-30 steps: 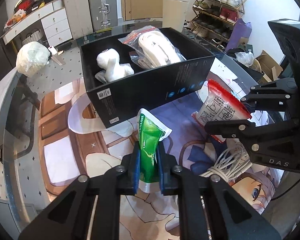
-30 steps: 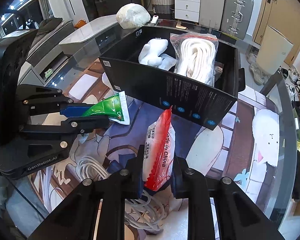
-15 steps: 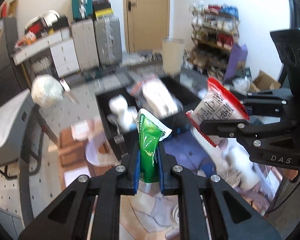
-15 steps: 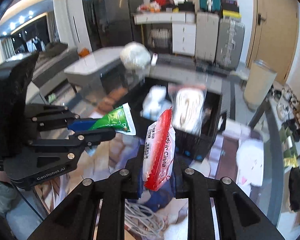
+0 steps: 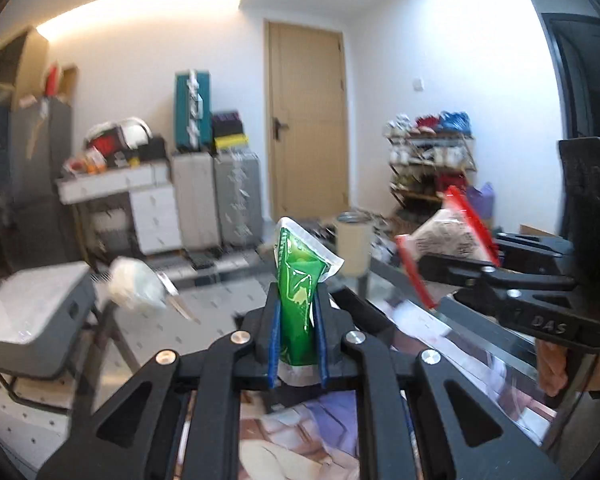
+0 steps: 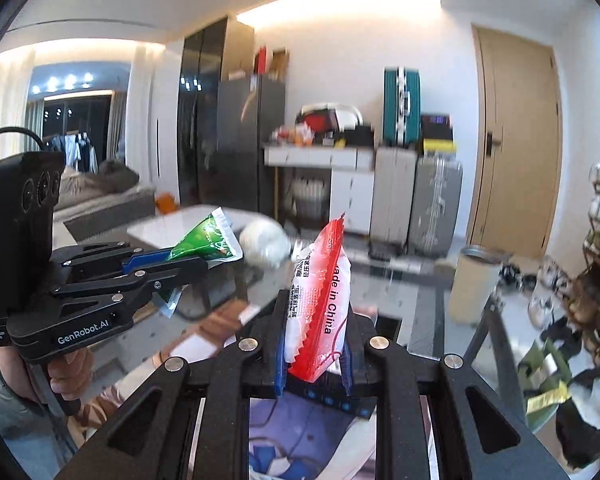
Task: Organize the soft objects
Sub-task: 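Lift green sachet with left tool while right tool carries packet over box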
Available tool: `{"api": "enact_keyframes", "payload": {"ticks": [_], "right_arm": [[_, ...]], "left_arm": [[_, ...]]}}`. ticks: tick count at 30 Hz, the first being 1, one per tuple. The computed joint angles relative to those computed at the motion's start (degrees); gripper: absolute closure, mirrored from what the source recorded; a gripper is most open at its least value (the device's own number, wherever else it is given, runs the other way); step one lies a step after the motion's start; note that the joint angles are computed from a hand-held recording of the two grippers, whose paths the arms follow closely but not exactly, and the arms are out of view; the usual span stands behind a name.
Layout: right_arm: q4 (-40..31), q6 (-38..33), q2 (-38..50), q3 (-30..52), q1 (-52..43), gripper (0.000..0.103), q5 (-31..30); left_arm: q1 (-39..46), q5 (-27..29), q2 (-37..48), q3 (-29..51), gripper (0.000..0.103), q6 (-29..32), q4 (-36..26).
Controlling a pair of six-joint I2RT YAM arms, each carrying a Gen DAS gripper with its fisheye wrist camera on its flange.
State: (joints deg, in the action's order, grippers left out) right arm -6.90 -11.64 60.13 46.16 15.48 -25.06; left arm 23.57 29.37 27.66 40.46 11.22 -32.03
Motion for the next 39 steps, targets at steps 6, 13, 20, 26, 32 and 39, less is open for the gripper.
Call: {"api": "enact_keyframes", "payload": {"ticks": [6,13,20,26,32,39], "right_arm": [[3.7,1.6,-4.8,-2.6,-1.3,0.083,-0.4],[3.5,1.9,-5.8,-3.1,-2.5,0.083,-1.2],[5.1,2.7,-5.7,-3.4,-1.5,0.083,0.5],[4.7,2.9,-6.7,-3.9,-0.8,0.083,1.1],[6.5,3.4,-5.3,-3.5,1.8,0.083,4.5],[10.1,5.5,0.8,-1.1,4.7,0.083,9.1]], "left_arm": [[7.4,7.9,-3.8,-1.5,0.090,0.0,3.2],[12.2,13.8,-4.2,-1.8,0.090,-0.3,5.1],[11.1,12.7,-5.8,-2.2,0.090,-1.2,4.3],[6.4,8.3,-4.7,-3.1,0.090,-2.9,7.3],[1.3,3.7,1.2,-3.2,0.090,-6.0,13.9],[-4.4,-3.0,9.8,-3.1,0.090,-9.2,22.6]]}}
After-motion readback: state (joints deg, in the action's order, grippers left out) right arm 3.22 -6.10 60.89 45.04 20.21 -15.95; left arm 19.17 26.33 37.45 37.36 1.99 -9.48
